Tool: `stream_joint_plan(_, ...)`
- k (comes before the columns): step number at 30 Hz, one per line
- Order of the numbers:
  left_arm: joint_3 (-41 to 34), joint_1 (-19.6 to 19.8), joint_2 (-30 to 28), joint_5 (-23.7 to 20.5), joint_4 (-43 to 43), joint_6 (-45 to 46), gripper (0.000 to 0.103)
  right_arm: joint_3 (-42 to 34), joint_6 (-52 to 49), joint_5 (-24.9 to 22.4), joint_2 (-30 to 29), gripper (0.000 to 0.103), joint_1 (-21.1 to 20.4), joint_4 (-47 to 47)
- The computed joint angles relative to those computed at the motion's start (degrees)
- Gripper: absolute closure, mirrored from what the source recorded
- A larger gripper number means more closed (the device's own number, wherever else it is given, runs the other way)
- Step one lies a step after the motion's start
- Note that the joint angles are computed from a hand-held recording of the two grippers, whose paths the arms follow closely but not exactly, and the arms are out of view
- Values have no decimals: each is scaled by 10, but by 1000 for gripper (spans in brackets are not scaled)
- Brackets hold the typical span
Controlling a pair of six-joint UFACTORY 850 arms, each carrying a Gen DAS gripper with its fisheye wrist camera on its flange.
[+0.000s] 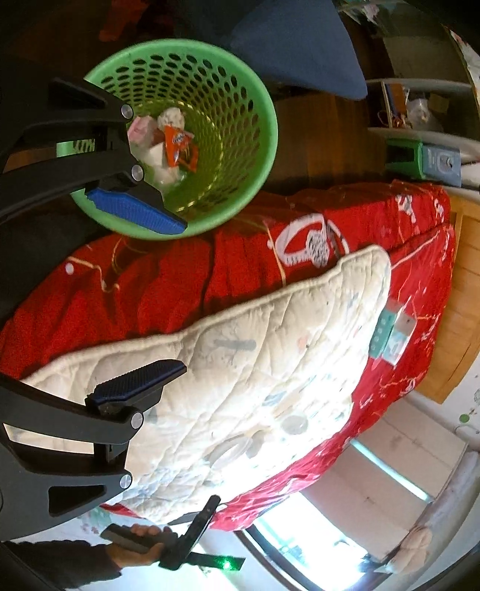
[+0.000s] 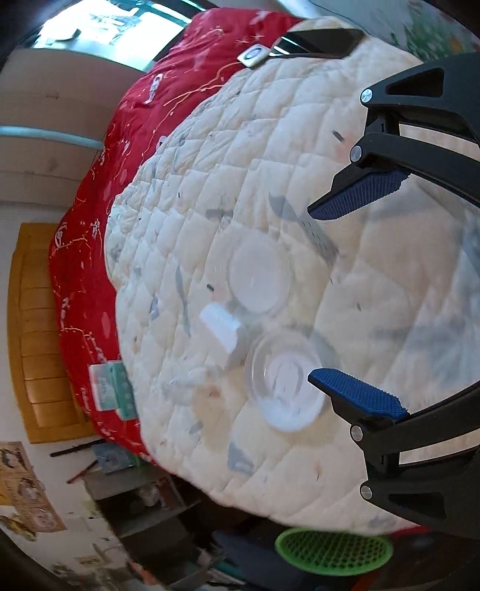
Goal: Collect trash
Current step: 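Move both tools back over the quilt toward the round lids, then grasp the clear round container with the right tool while the left tool grasps the white round lid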
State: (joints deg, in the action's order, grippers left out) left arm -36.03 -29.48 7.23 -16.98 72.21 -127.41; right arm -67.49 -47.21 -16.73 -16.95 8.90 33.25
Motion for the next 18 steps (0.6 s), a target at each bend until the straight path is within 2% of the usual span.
stream_joint_plan(10, -64, 18, -79, 57, 42, -24, 28, -80, -69, -40, -80, 19, -17, -20)
stream_joint_plan(16, -115, 24, -130, 77, 21, 27, 26, -133, -132, -69, -128, 18, -20, -3)
stream_joint_plan(18, -135, 27, -148, 88, -10, 70, 25, -143, -151, -75, -138, 18, -18, -1)
